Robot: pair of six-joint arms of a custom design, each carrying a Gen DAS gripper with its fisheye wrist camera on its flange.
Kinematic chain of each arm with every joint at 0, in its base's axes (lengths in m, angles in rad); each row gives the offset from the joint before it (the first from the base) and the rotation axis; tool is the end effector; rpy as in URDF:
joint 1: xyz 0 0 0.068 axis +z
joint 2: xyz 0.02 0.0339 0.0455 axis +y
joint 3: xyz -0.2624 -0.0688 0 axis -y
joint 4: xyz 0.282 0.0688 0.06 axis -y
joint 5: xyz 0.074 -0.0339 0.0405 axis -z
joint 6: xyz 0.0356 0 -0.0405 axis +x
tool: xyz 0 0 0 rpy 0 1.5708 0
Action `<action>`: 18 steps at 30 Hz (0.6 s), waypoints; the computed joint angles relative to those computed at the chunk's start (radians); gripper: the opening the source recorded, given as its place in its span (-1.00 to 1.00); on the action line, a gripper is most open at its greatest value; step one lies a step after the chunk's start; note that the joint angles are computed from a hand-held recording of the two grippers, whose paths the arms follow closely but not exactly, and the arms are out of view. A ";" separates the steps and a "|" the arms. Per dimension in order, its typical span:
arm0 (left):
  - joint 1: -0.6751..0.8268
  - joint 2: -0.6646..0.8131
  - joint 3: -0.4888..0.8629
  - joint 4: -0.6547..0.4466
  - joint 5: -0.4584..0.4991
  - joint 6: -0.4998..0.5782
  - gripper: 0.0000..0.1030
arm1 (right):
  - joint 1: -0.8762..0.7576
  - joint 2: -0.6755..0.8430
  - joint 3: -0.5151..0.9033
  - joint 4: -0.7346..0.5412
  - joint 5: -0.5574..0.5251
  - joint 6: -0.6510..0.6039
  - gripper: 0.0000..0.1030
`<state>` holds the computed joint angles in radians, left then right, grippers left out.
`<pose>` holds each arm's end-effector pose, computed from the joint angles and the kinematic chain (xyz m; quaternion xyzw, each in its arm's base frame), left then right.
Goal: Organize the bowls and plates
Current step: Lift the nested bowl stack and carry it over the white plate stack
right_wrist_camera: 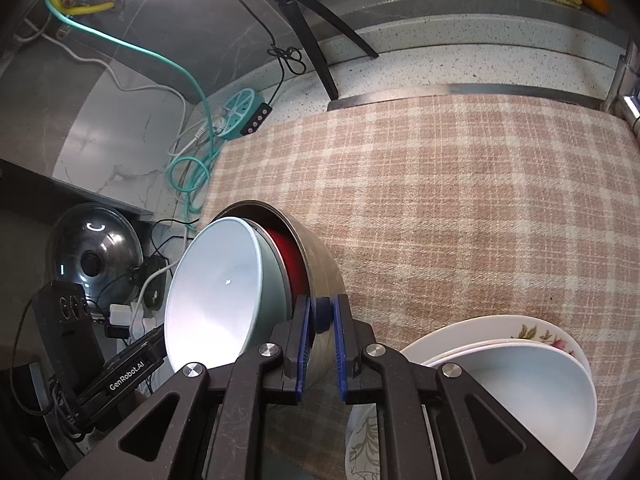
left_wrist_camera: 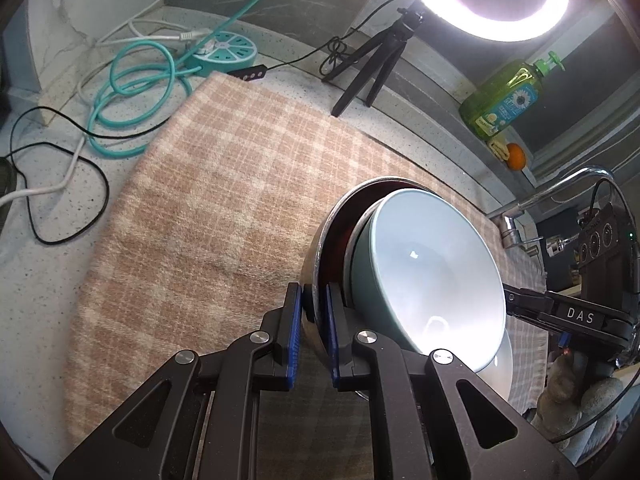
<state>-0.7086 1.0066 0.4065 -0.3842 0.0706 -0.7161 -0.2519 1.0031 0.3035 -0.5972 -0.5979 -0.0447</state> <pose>0.1555 -0.1366 0.1343 0.0066 0.9567 -0.2144 0.1966 0.1612 -0.0208 0.0995 0.0579 0.9458 0.2693 0.1722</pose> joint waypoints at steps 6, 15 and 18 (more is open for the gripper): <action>-0.050 -0.062 0.013 -0.054 -0.044 -0.029 -0.84 | -0.037 -0.076 -0.004 -0.083 -0.021 -0.040 -0.79; -0.202 -0.094 0.064 -0.123 -0.158 -0.118 -0.84 | -0.204 -0.188 0.013 -0.306 -0.065 -0.241 -0.79; -0.264 -0.080 0.088 -0.134 -0.200 -0.154 -0.84 | -0.306 -0.187 0.027 -0.389 -0.086 -0.363 -0.79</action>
